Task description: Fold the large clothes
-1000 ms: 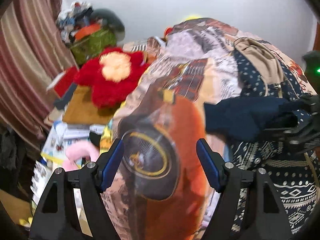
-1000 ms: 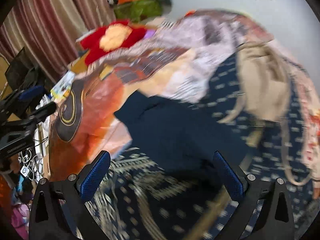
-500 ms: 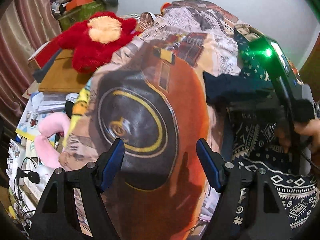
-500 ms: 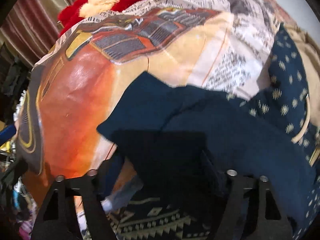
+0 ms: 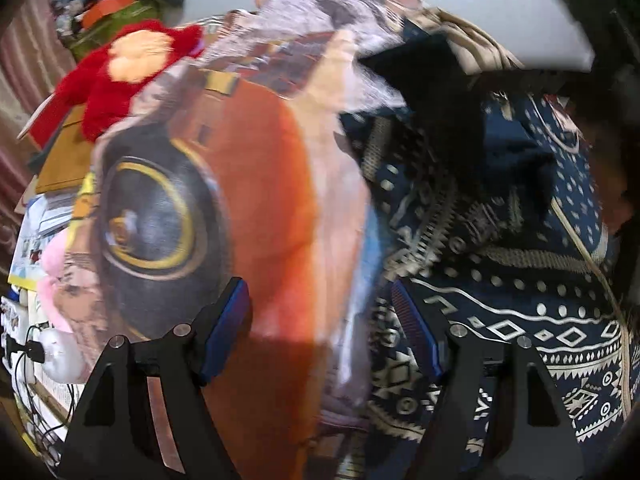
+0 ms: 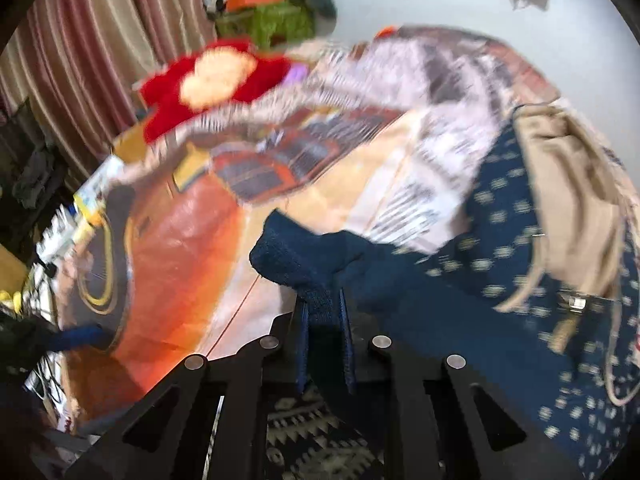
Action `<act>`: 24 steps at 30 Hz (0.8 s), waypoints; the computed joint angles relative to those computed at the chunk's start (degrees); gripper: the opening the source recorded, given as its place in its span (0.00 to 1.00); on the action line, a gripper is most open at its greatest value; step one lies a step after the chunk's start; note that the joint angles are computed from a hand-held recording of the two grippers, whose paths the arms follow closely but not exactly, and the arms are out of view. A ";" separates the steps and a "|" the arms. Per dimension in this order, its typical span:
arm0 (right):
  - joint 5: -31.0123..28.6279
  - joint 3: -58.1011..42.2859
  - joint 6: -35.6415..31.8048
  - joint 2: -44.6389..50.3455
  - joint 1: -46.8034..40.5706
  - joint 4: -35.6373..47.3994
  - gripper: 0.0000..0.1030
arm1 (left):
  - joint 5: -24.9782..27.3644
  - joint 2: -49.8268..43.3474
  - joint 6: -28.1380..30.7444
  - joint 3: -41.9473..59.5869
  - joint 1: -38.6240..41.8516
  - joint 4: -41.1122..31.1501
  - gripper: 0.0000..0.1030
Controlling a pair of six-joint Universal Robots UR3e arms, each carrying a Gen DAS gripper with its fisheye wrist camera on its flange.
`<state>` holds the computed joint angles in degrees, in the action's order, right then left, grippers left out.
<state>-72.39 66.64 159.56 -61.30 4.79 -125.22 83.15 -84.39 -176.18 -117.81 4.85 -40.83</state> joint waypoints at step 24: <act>24.45 13.29 -18.65 -26.00 -50.80 16.98 0.10 | 24.21 -21.89 -21.12 14.77 -15.54 4.18 0.78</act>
<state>-47.94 79.93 140.91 -87.30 -46.01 -108.24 107.36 -106.28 -197.31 -103.04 -10.69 -36.66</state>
